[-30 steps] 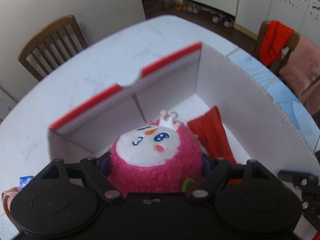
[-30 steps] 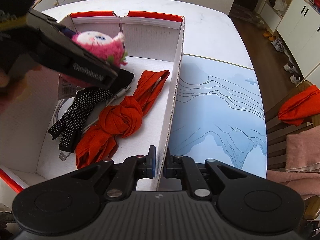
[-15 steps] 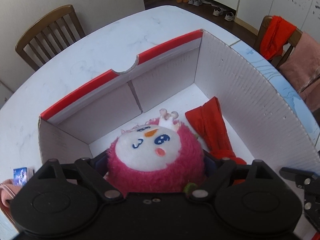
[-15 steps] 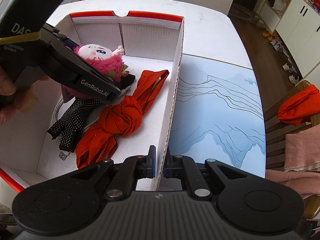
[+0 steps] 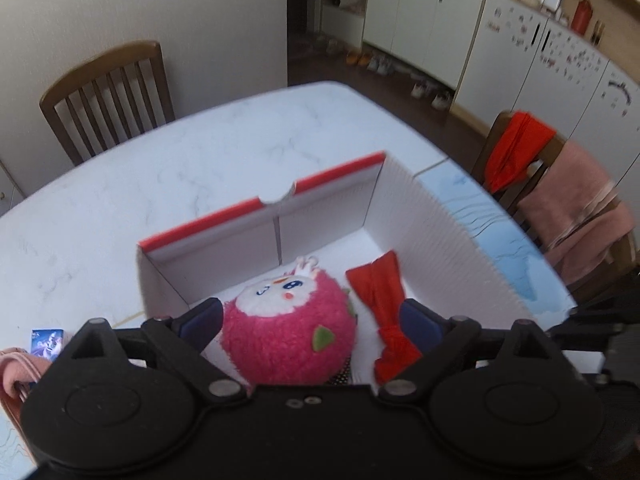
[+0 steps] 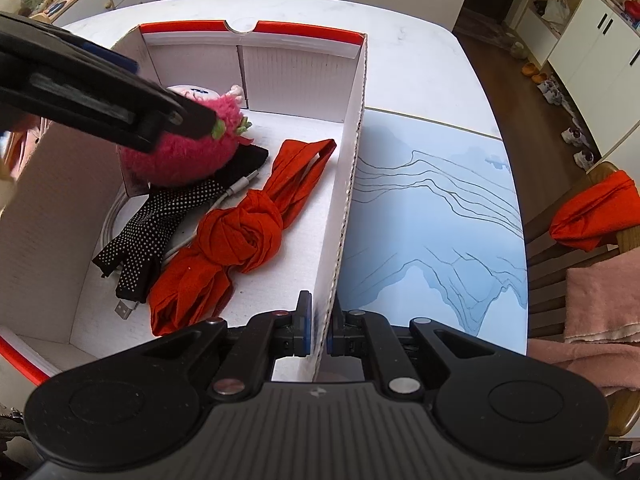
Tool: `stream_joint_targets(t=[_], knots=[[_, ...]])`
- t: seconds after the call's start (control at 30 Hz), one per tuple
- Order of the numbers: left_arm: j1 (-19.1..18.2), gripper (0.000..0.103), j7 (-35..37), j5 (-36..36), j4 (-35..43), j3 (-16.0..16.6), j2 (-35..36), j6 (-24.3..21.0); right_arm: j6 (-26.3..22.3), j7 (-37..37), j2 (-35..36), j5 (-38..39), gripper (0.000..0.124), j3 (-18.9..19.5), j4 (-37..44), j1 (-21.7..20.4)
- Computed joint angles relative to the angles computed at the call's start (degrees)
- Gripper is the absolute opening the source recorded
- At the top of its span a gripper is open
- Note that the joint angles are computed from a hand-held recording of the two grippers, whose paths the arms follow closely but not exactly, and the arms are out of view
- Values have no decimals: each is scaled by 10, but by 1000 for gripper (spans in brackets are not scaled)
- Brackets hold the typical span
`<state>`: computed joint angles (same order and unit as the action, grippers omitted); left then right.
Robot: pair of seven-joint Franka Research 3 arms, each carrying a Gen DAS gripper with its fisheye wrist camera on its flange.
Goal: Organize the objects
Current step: 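Lower the toy into the box and open the left gripper, then return the left gripper to the pile and reach the pink fleece garment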
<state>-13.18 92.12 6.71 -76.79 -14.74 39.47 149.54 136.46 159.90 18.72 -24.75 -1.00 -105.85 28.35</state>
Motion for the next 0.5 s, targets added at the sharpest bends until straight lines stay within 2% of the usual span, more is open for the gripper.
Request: stream_joint_targets(t=[0.13, 0.23, 0.5], knots=[[23, 96, 15, -14, -64, -15, -46, 49, -3, 1, -1, -1, 6, 0, 0, 1], [30, 97, 9, -13, -109, -11, -78, 87, -8, 2, 0, -1, 6, 0, 3, 2], [68, 98, -6, -32, -201, -14, -146, 144, -8, 2, 0, 1, 6, 1, 4, 0]])
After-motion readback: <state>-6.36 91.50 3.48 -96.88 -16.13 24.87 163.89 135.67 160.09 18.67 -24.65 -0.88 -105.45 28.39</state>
